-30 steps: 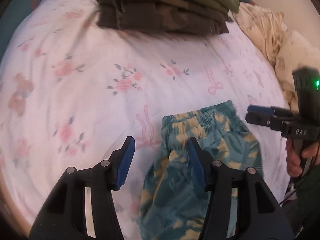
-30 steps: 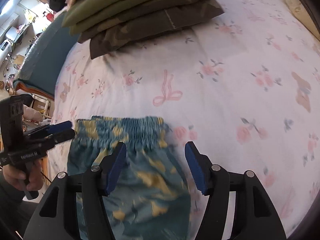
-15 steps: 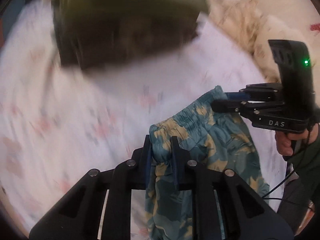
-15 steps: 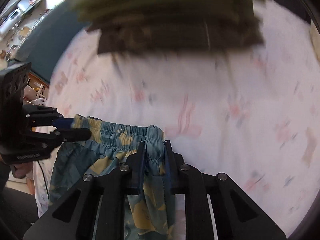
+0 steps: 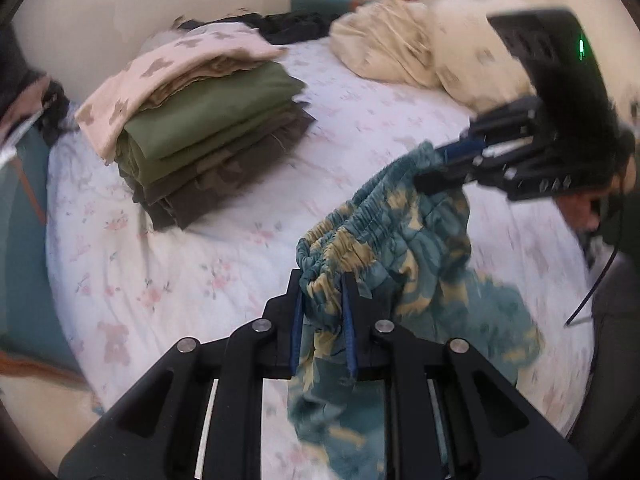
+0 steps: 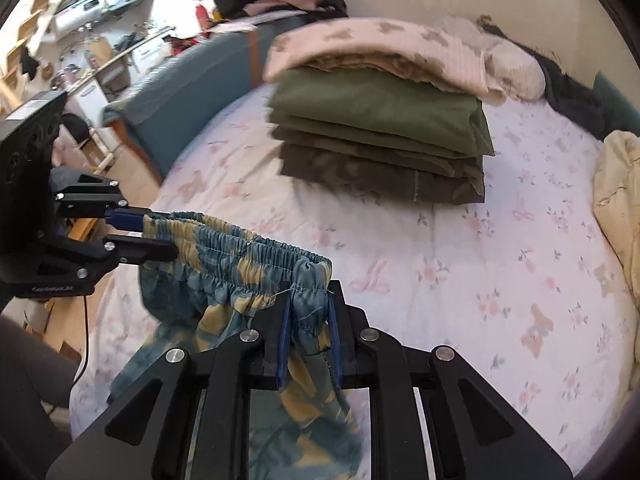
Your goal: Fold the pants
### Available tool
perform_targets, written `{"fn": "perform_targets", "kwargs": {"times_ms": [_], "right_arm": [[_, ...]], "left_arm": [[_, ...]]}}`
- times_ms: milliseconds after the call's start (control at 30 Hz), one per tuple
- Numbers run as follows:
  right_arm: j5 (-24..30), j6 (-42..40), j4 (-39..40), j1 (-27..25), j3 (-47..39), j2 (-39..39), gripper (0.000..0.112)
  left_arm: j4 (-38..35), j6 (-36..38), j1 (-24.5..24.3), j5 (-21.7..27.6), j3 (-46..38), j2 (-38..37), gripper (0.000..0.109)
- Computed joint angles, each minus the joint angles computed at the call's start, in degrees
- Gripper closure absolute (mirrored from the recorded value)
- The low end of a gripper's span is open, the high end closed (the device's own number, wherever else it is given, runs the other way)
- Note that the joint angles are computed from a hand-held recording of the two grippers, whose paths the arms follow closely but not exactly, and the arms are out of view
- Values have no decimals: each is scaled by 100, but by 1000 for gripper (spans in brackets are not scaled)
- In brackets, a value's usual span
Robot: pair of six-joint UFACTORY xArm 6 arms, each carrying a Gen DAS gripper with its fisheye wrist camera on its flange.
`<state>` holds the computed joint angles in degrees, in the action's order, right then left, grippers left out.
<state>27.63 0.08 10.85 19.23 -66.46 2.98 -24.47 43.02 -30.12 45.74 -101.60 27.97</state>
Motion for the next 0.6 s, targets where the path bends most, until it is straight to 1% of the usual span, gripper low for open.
{"fn": "perform_targets", "kwargs": {"times_ms": [33, 67, 100, 200, 267, 300, 333, 367, 400, 500, 567, 600], "right_arm": [[-110, 116, -61, 114, 349, -287, 96], [-177, 212, -99, 206, 555, -444, 96], [-220, 348, -180, 317, 791, -644, 96], [-342, 1128, -729, 646, 1452, -1154, 96], [-356, 1593, -965, 806, 1819, -1425, 96], [-334, 1907, -1238, 880, 1960, -1511, 96], [-279, 2383, -1751, 972, 2116, -1642, 96], [-223, 2742, -2108, 1087, 2265, -1771, 96], [-197, 2913, -2250, 1170, 2354, -1843, 96], [-71, 3126, -2237, 1424, 2603, -2019, 96], [17, 3169, -2051, 1539, 2742, -2071, 93], [125, 3130, -1910, 1571, 2749, -2045, 92]], "left_arm": [[125, 55, -56, -171, 422, -295, 94], [430, -81, -131, -317, 821, -572, 94], [596, -216, -179, -353, 1050, -742, 94], [1009, -632, -342, -559, 1926, -1351, 94], [1099, -725, -422, -578, 2386, -1669, 94], [1124, -705, -485, -630, 2710, -1888, 94], [1190, -668, -552, -710, 3010, -2096, 94], [1317, -677, -622, -893, 3324, -2294, 94], [1494, -866, -682, -1006, 3549, -2444, 94], [1463, -1429, -716, -603, 3725, -2609, 94], [1572, -1577, -759, -497, 3842, -2651, 90], [1654, -1690, -778, -405, 3878, -2673, 90]]}}
